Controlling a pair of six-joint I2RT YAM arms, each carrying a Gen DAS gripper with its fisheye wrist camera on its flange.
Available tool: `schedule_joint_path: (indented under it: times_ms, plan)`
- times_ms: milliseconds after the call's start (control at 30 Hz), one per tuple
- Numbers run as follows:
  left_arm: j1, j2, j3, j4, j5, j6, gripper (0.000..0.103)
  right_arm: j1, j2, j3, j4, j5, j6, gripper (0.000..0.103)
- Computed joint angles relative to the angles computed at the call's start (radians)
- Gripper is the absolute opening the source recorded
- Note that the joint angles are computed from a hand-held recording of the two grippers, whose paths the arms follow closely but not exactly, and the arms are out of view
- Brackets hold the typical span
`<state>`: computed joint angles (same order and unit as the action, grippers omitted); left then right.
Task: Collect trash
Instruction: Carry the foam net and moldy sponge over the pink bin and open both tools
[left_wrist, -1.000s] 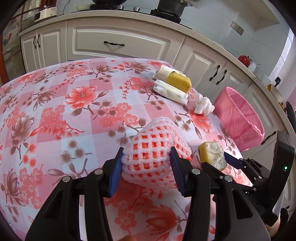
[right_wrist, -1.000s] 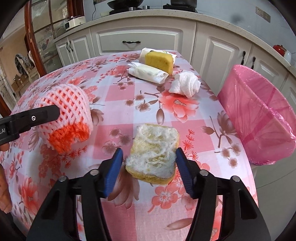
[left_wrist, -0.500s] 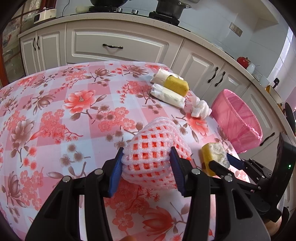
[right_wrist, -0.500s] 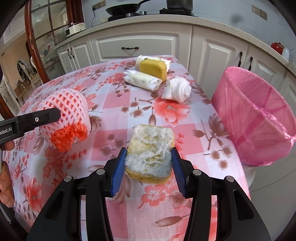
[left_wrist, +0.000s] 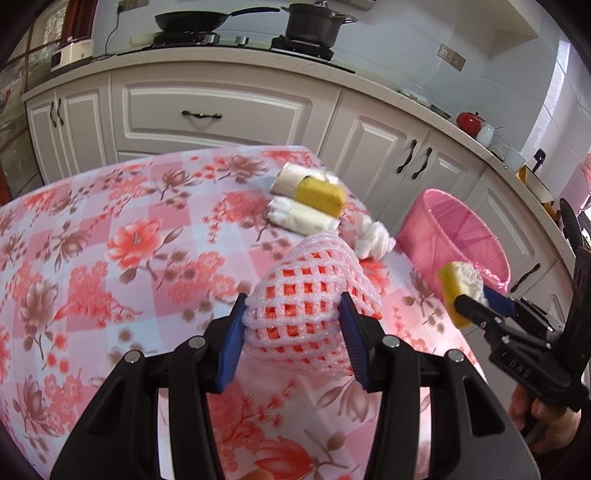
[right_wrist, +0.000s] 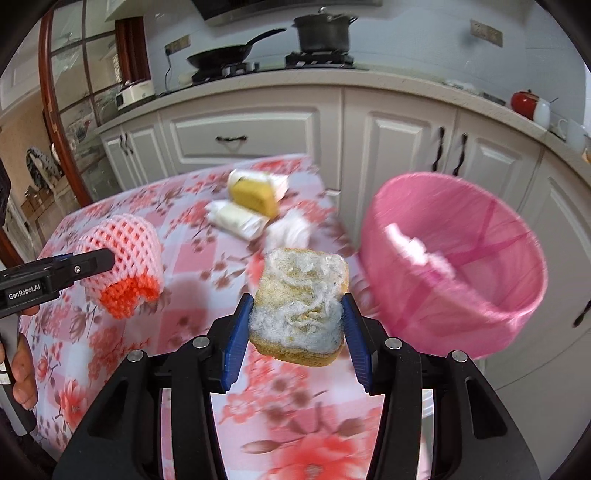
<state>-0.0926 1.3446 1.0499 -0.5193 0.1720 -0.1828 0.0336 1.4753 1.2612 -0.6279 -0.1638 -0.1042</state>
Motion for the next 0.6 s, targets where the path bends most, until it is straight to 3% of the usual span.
schedule_joint_path:
  times_ms: [600]
  plan:
    - [-0.251, 0.259, 0.458, -0.128, -0.109, -0.012, 0.047, -0.253, 0.123, 0.252, -0.063, -0.098, -0.097, 0.047]
